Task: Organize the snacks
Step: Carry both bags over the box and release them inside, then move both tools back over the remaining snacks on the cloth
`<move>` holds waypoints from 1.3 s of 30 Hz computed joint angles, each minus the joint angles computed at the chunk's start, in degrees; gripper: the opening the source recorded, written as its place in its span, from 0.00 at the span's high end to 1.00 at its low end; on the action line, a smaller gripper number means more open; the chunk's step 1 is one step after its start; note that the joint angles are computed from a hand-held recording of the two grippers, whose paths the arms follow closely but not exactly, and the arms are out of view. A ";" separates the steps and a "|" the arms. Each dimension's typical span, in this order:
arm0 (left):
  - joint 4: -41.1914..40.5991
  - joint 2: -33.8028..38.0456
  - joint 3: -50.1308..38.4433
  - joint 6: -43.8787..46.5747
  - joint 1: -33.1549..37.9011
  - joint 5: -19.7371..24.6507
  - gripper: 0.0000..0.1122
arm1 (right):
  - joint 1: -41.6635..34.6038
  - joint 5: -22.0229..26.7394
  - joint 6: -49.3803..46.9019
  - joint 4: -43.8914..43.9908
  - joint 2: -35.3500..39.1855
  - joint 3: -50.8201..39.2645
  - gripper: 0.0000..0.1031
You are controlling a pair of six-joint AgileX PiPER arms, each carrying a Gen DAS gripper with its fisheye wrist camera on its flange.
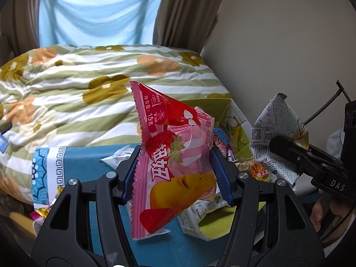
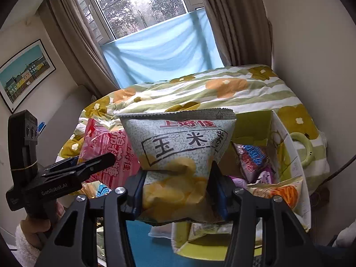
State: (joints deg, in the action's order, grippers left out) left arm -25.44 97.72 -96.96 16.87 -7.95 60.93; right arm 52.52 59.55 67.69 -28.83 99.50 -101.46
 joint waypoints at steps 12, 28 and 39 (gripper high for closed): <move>19.57 16.02 -14.96 -25.06 -16.43 0.18 0.30 | -21.85 -14.12 -28.23 23.25 -10.01 16.94 0.54; 23.67 2.19 3.24 -26.50 -10.56 -5.24 0.10 | -27.19 -14.17 -42.59 37.32 -2.71 12.11 0.54; 22.79 -0.22 6.69 -23.16 -3.08 -4.31 0.10 | -27.68 -7.79 -45.03 41.05 11.72 -4.00 0.42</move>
State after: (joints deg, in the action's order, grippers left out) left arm -2.65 97.50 -90.27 -6.30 -11.04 56.62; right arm 24.84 51.76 22.66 12.22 111.22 -105.46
